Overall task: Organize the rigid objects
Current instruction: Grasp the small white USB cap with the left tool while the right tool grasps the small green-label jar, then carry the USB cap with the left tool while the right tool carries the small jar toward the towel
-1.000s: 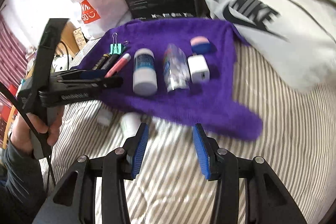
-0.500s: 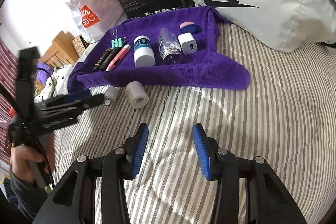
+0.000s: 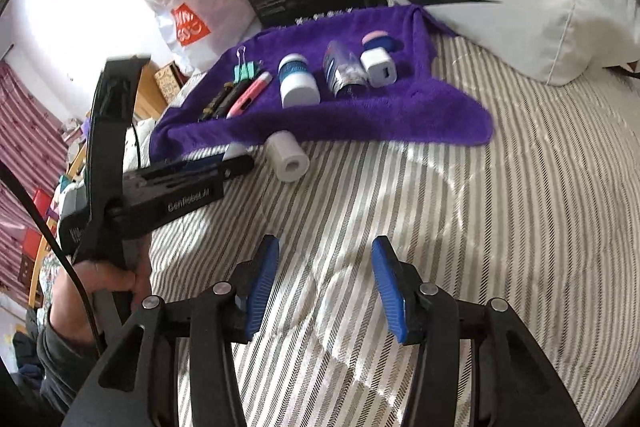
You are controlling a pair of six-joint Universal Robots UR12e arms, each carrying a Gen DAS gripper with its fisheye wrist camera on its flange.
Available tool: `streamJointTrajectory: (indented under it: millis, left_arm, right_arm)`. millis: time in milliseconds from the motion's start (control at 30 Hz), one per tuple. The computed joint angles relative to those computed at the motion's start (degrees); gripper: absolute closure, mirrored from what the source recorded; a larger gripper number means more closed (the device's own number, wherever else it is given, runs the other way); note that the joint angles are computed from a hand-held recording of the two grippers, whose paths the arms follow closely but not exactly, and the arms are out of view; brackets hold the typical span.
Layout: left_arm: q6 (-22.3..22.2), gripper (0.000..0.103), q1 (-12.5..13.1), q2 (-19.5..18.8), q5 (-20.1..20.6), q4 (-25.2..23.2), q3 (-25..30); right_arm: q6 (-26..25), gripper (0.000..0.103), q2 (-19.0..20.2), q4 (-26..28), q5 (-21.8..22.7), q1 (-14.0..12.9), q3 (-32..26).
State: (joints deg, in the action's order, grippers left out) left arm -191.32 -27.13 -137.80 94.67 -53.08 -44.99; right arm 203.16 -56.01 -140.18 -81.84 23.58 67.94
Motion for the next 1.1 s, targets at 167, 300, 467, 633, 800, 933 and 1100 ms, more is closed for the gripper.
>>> streamJointTrajectory:
  millis: [167, 300, 467, 633, 800, 933, 1100]
  left_arm:
    - [0.2, 0.078, 0.5, 1.6, -0.5, -0.1, -2.3]
    - [0.7, 0.078, 1.1, 4.0, 1.0, 0.9, -6.3]
    - [0.0, 0.078, 2.1, 6.8, 0.9, 2.8, -11.2]
    - [0.2, 0.078, 2.6, 8.7, 0.5, 5.1, -14.8]
    - [-0.9, 0.078, 3.2, 9.8, -1.4, 6.5, -16.8]
    - [-1.4, 0.078, 3.5, 10.0, -2.4, 7.3, -17.4]
    - [-0.6, 0.078, 3.7, 10.6, -2.7, 7.5, -18.1]
  right_arm:
    - [-0.7, 0.055, 0.5, 0.2, 0.9, 0.1, 0.1]
    - [-1.4, 0.055, 1.8, 0.8, 0.7, 0.2, -1.8]
    - [-4.6, 0.055, 5.2, 3.9, -1.2, 0.6, -7.6]
    - [-8.5, 0.055, 9.0, 7.4, -4.5, 1.4, -13.9]
    - [-11.3, 0.054, 11.3, 9.1, -6.2, 2.1, -17.8]
    - [-12.4, 0.061, 13.0, 10.6, -8.8, 2.8, -20.8]
    - [-13.0, 0.068, 12.7, 10.2, -6.9, 2.6, -20.3]
